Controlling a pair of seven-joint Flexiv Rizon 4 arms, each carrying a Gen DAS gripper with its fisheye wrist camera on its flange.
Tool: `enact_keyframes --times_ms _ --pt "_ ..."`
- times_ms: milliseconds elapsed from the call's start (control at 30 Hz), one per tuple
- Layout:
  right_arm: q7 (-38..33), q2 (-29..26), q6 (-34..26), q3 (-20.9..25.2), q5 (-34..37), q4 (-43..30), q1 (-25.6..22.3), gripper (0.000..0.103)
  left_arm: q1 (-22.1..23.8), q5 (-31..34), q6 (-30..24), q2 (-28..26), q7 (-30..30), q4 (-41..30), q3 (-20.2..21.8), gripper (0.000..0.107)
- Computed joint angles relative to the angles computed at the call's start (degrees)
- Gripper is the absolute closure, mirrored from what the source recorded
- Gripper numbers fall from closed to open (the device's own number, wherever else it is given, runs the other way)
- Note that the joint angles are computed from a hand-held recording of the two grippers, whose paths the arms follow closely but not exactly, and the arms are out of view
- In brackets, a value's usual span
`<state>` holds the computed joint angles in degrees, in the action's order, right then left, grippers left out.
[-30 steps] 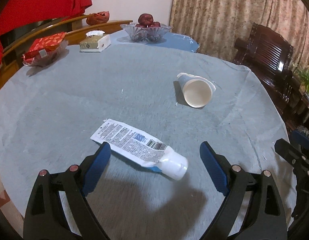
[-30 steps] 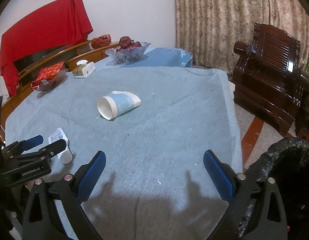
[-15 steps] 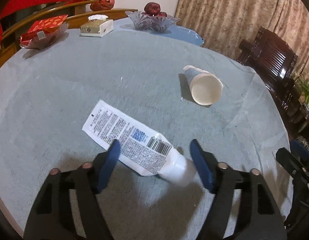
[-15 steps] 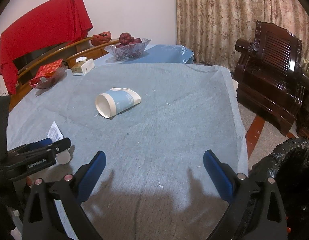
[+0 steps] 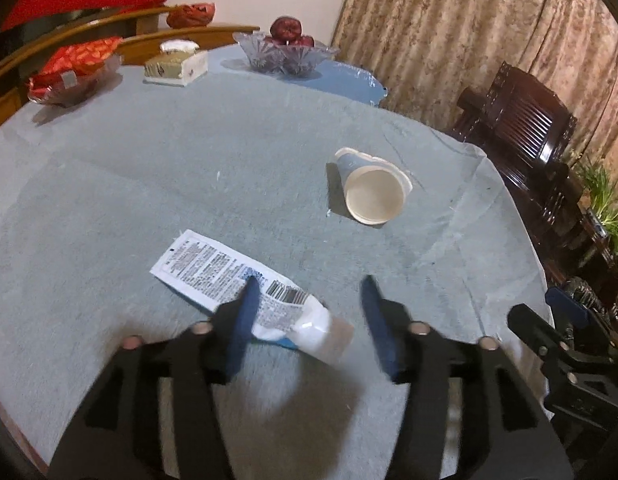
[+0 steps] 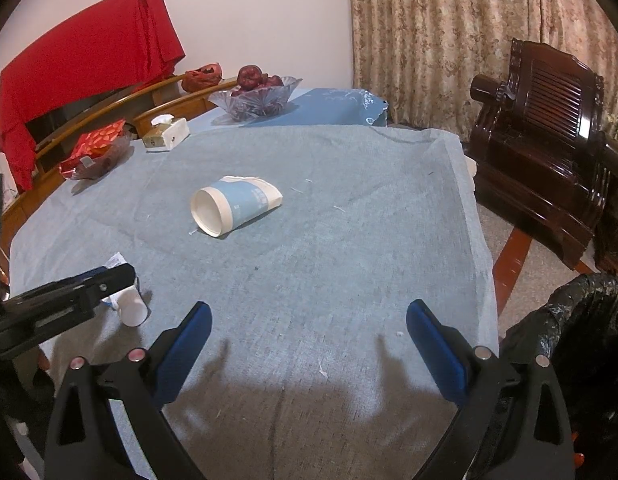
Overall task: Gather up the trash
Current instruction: 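Close the left gripper on the white toothpaste tube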
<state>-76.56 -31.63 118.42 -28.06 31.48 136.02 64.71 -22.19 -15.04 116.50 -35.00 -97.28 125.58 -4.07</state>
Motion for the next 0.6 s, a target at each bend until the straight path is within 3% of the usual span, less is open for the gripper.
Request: enact_keyframes --times_ms 200,367,600 --pt "-0.2 0.2 0.7 0.5 0.4 0.0 -0.4 0.007 -10.2 -9.2 -0.7 -0.3 3.8 0.3 7.0 0.038" --pt "-0.9 0.3 1.2 1.1 1.0 0.3 -0.8 0.007 -10.8 -12.2 -3.5 -1.2 5.4 -0.7 8.0 0.036" --pt "-1.4 0.5 1.2 1.8 1.7 -0.2 -1.4 0.007 -9.5 -12.0 -2.8 -0.3 5.7 1.2 7.9 0.032"
